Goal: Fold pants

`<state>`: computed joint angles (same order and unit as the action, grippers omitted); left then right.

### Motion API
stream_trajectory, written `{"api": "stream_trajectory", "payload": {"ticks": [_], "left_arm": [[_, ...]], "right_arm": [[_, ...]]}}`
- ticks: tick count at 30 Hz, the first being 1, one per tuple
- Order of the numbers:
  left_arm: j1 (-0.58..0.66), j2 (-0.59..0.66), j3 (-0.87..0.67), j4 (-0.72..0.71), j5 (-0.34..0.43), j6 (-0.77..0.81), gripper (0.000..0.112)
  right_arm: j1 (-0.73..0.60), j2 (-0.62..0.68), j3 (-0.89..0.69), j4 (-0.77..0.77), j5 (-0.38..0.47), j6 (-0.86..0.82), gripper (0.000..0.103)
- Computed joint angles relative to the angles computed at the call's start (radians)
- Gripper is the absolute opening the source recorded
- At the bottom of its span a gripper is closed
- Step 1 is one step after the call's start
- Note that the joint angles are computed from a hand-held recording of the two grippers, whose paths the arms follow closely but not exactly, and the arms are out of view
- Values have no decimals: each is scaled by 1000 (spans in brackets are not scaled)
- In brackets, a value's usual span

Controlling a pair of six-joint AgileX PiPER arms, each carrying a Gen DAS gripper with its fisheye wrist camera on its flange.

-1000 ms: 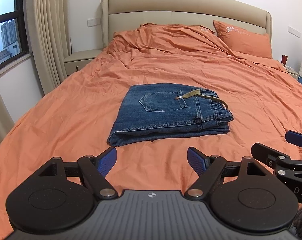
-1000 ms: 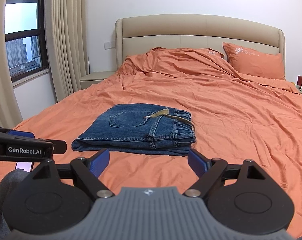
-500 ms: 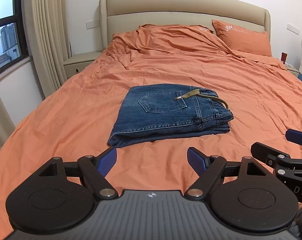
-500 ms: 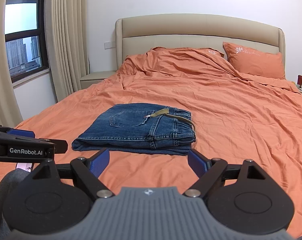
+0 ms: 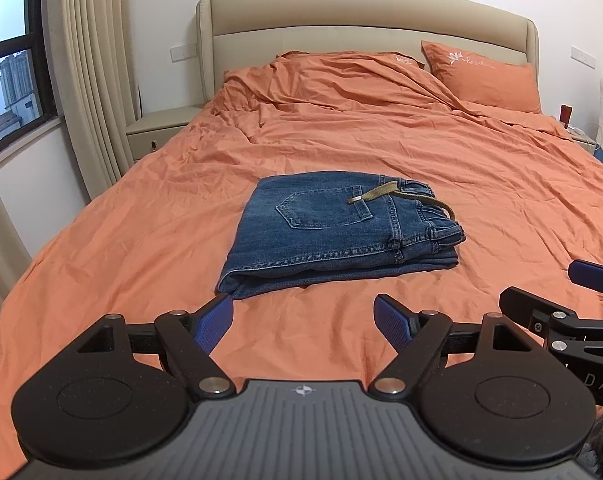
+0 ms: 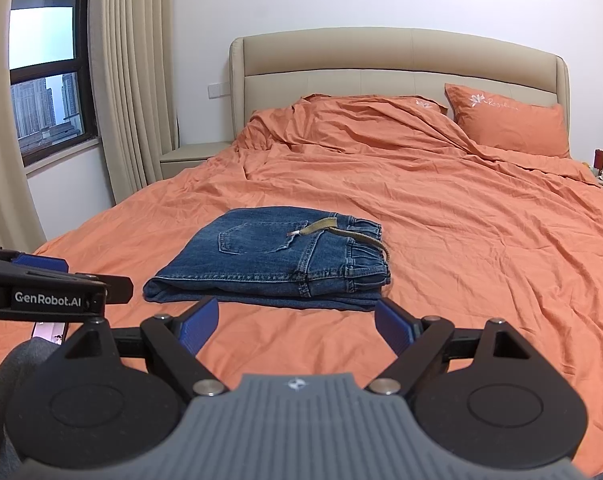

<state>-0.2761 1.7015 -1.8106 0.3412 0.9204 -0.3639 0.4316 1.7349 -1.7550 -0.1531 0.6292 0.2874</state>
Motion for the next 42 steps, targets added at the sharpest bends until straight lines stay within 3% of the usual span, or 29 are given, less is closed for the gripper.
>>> {"api": "stream_trajectory", "payload": {"ticks": [42], "left_arm": [[-11, 15, -22, 14, -14, 4, 93]], "right_arm": [[5, -12, 18, -21, -17, 32, 82]]}}
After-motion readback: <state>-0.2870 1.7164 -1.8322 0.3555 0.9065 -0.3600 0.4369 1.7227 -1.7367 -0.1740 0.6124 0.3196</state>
